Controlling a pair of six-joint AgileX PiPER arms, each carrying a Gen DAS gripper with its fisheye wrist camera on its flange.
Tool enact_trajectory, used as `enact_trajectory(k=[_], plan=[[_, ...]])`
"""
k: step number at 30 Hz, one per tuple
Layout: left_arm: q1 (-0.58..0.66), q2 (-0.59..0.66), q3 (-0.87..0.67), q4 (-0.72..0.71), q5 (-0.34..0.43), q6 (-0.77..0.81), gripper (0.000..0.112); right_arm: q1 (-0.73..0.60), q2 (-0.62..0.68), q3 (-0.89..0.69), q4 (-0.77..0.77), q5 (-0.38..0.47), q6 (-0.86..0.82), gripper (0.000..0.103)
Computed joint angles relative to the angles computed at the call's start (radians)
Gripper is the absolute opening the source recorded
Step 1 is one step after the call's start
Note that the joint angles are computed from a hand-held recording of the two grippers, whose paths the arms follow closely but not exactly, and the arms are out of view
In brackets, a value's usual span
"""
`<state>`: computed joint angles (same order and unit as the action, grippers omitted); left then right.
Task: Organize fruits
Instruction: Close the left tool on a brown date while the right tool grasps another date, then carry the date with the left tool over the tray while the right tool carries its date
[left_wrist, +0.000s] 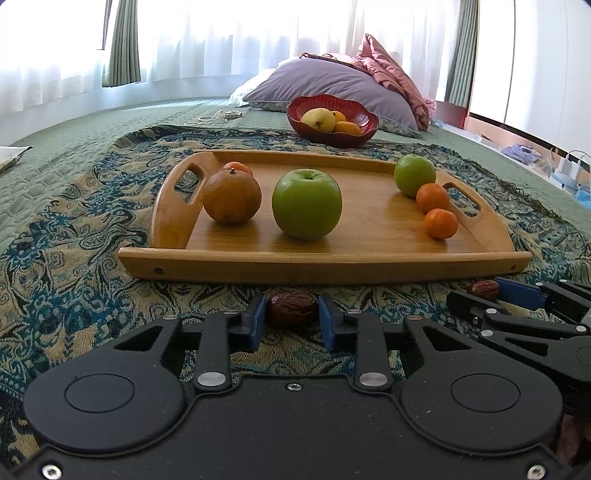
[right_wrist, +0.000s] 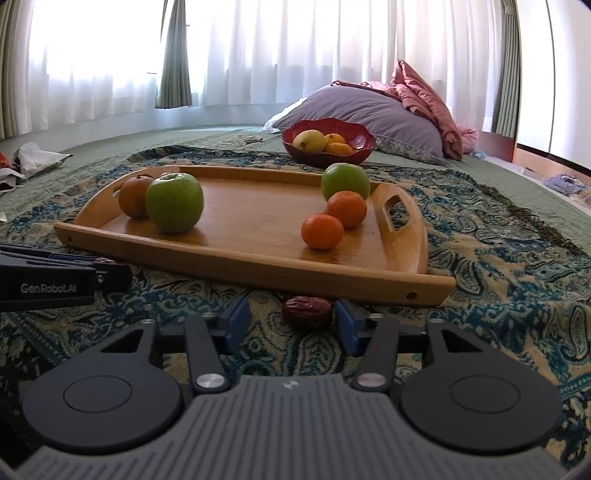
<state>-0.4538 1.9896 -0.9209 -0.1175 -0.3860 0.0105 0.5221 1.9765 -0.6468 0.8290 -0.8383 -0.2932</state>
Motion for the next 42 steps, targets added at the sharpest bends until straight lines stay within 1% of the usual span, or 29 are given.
enact_trajectory(k=[5, 7, 14, 22, 30, 32, 37, 39, 42], plan=[[-0.003, 0.001, 0.000, -0.011, -0.006, 0.014, 0.029, 0.001, -0.001, -0.001, 0.020, -0.001, -0.011, 0.042], [-0.004, 0.000, 0.002, -0.015, -0.009, 0.016, 0.029, 0.000, -0.002, 0.002, 0.022, -0.004, -0.006, 0.035], [-0.011, -0.004, 0.006, -0.035, -0.020, 0.035, 0.028, -0.003, -0.007, 0.005, 0.020, 0.000, -0.002, 0.034], [-0.014, -0.023, 0.010, -0.045, -0.030, 0.049, 0.028, 0.007, -0.016, 0.008, 0.032, -0.014, -0.026, 0.034], [-0.006, -0.063, 0.003, -0.014, -0.025, 0.016, 0.028, 0.004, -0.046, 0.003, 0.030, -0.023, -0.051, 0.034], [-0.003, -0.071, -0.010, -0.005, -0.015, 0.013, 0.028, -0.002, -0.058, -0.002, 0.021, -0.022, -0.053, 0.034], [-0.007, -0.073, -0.069, -0.047, -0.004, 0.061, 0.028, -0.024, -0.072, -0.030, -0.006, -0.021, -0.068, 0.034], [-0.005, -0.065, -0.110, -0.037, 0.019, 0.056, 0.028, -0.039, -0.076, -0.052, -0.017, -0.014, -0.081, 0.034], [-0.006, -0.046, -0.177, -0.059, 0.049, 0.089, 0.028, -0.073, -0.084, -0.087, -0.044, 0.017, -0.077, 0.034]])
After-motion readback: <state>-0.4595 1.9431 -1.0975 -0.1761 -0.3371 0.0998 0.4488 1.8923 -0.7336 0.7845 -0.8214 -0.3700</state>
